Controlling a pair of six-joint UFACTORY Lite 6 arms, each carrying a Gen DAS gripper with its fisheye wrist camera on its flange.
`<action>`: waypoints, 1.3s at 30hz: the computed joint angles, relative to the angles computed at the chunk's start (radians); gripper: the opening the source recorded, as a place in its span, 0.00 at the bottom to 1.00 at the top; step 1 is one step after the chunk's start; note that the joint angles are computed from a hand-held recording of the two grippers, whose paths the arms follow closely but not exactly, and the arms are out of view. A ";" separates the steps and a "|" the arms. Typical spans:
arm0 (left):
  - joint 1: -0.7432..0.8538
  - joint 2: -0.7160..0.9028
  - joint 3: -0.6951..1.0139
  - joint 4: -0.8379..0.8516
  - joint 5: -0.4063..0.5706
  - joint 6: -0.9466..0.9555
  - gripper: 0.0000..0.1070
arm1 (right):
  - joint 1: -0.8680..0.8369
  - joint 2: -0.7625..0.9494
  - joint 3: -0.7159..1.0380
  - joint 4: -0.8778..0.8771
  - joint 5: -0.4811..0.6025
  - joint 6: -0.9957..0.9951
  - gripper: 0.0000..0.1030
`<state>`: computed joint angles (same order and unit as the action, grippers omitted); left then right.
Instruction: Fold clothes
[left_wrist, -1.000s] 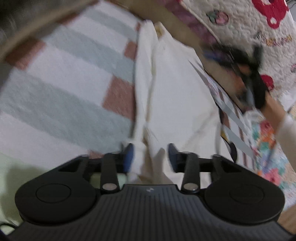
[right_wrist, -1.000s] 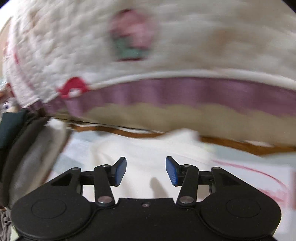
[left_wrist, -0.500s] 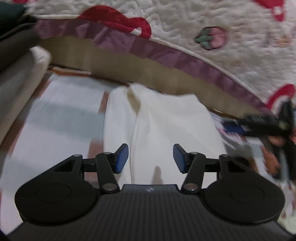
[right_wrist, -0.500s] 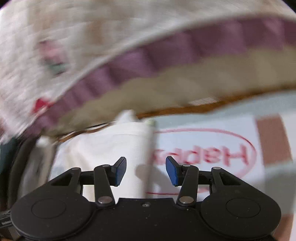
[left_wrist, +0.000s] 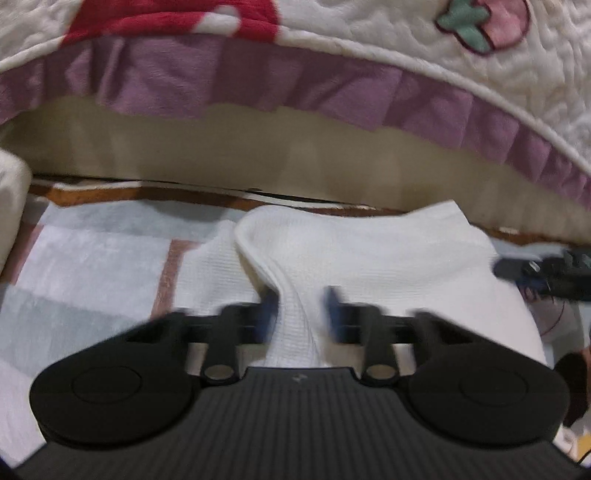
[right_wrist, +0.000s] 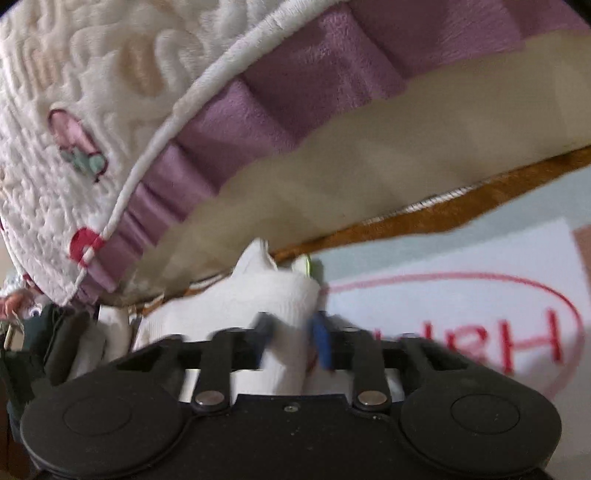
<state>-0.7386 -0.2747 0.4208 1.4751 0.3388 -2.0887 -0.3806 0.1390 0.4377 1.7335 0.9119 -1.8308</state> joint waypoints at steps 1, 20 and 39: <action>-0.008 0.001 0.006 -0.014 0.007 0.031 0.05 | 0.026 -0.006 -0.005 0.047 -0.008 -0.039 0.10; 0.041 -0.351 -0.144 -0.298 0.042 0.361 0.03 | 0.322 -0.238 -0.002 0.358 -0.263 -0.201 0.04; 0.346 -0.285 -0.196 -0.059 0.001 0.108 0.05 | 0.668 -0.349 0.023 1.154 -0.526 -0.951 0.19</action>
